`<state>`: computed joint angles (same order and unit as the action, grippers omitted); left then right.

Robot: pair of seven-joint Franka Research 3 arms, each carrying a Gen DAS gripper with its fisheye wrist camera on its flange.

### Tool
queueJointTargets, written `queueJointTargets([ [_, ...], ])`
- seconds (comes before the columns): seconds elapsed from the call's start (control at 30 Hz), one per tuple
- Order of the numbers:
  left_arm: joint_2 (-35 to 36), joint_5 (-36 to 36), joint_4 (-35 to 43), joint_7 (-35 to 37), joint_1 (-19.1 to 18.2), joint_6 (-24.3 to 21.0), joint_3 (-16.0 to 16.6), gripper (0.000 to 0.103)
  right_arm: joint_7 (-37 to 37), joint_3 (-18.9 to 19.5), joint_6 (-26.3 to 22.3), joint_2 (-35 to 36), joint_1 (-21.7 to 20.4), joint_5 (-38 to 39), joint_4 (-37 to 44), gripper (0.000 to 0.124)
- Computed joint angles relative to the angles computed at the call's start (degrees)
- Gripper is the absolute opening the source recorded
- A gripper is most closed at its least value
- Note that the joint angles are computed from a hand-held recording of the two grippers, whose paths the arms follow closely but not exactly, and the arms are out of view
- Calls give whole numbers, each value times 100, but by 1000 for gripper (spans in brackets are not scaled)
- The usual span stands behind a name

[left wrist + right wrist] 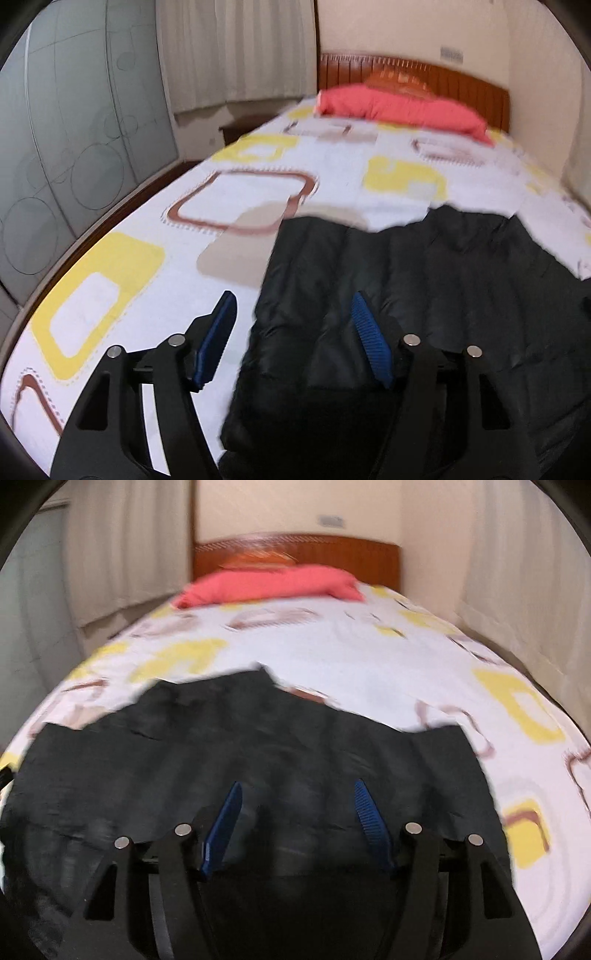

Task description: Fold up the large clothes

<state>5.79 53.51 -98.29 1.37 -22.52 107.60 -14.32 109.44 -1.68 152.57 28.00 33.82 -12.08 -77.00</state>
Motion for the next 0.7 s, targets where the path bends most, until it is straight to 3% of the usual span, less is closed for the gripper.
queueJointTargets([
  [0.03, 121, -112, 64, 163, 45, 121, 20, 68, -164, 124, -59, 124, -47, 113, 148, 63],
  [0.13, 485, -901, 202, 679, 219, 378, 118, 70, -756, 382, -893, 785, -136, 496, 943, 65],
  [0.2, 335, -855, 17, 449, 198, 547, 173, 69, -859, 414, -821, 726, -213, 735, 875, 65],
  [0.27, -59, -705, -344, 40, 168, 758, 161, 69, -733, 334, -532, 291, -243, 869, 312, 65],
  [0.37, -384, -588, -730, -373, 208, 743, 60, 69, 112, -380, -139, -265, 205, -143, -558, 65],
  [0.43, -344, -925, -858, -231, 334, 930, 79, 71, 574, -543, -417, -244, 264, -655, -618, 66],
  [0.5, -462, -1506, -1280, -45, 559, 1763, 170, 75, 253, -109, -319, -233, -174, -83, -737, 67],
  [0.6, -828, -1539, -1525, -232, 622, 1951, 93, 75, 163, 110, -240, -505, -410, 289, -955, 67],
  [0.7, -1487, -1600, -2116, -479, 626, 2181, -60, 75, -9, 272, 90, -1272, -595, 520, -1850, 67],
])
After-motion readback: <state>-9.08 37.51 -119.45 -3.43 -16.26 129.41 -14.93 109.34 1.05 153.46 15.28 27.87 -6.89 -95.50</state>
